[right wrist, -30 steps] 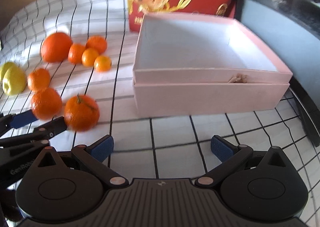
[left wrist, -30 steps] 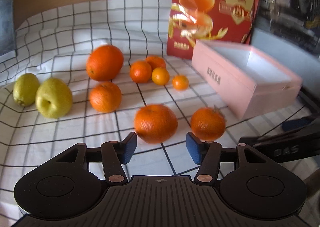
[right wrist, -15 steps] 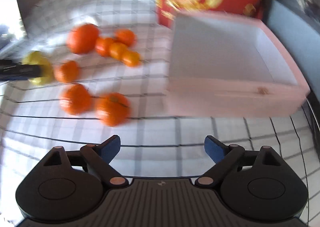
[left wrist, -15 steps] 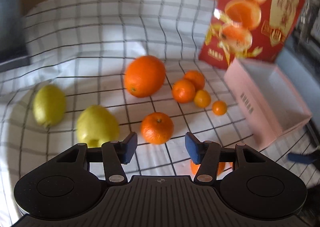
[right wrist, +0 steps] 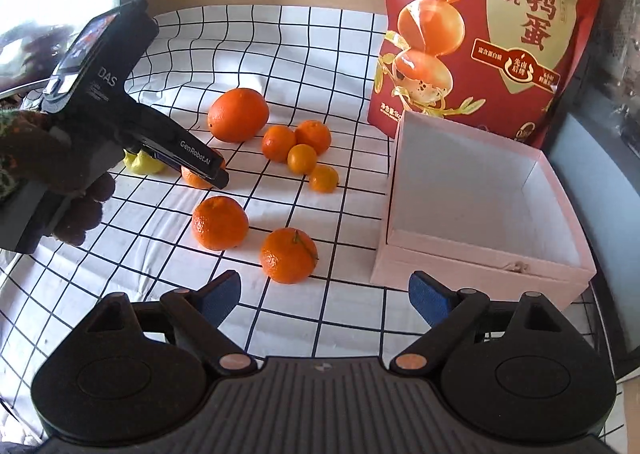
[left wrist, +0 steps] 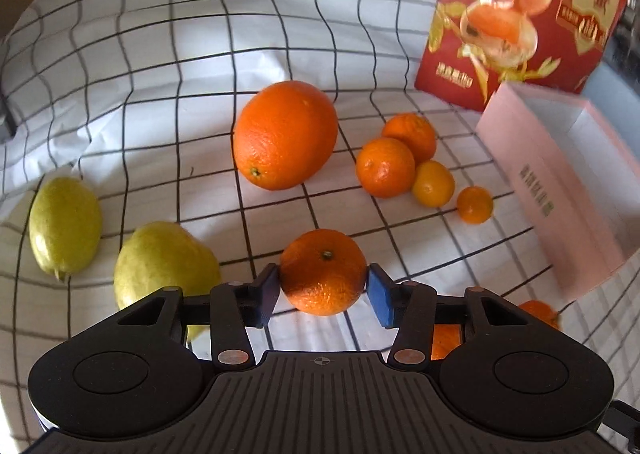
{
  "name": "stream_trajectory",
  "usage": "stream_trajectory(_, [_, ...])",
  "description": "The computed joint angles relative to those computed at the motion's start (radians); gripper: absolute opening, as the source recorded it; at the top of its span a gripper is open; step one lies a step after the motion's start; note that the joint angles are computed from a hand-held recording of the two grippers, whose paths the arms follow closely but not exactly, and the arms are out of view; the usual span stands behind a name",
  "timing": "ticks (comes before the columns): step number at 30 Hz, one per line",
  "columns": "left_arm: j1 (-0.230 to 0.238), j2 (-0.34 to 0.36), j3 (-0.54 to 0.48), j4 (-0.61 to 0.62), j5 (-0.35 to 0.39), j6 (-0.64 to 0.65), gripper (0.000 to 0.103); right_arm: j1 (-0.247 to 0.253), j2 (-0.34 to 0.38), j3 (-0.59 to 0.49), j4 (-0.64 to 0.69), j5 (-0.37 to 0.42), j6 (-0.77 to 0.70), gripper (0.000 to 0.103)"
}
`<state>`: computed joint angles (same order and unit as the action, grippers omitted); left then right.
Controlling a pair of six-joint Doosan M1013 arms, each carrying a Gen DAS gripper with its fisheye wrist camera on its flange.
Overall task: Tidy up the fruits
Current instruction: 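Close the left tool around the orange mandarin in front of it, then lift the mandarin with the left tool while the right tool grasps a small tangerine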
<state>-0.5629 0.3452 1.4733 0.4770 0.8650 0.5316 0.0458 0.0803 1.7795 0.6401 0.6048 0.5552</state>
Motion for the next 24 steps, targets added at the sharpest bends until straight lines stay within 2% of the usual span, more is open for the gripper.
stream_trajectory(3, [-0.025,-0.048,0.064,0.063,-0.049,-0.130,0.053,0.005,0.013,-0.017,0.056,0.013,-0.100,0.092])
stream_trajectory(6, [-0.070,-0.094,0.123,0.133,-0.036,-0.237,0.053,0.020,0.039,-0.052,0.097,0.019,-0.162,0.092])
stream_trajectory(9, [-0.107,-0.139,0.177,0.153,-0.043,-0.336,0.053,0.035,0.099,-0.136,0.099,0.098,-0.136,0.086])
stream_trajectory(11, [-0.128,-0.159,0.202,0.170,-0.039,-0.395,0.053,0.059,0.157,-0.221,0.017,0.171,-0.040,0.064])
stream_trajectory(13, [-0.142,-0.177,0.224,0.179,-0.042,-0.445,0.053,0.090,0.205,-0.285,-0.077,0.186,0.047,0.058])
stream_trajectory(17, [-0.163,-0.211,0.267,0.181,-0.046,-0.512,0.052,0.153,0.289,-0.382,-0.290,0.175,0.184,0.058])
stream_trajectory(22, [-0.184,-0.239,0.298,0.189,-0.025,-0.562,0.052,0.186,0.347,-0.435,-0.447,0.179,0.272,0.058])
stream_trajectory(24, [-0.185,-0.245,0.305,0.187,-0.025,-0.572,0.052,0.190,0.359,-0.445,-0.469,0.190,0.278,0.055])
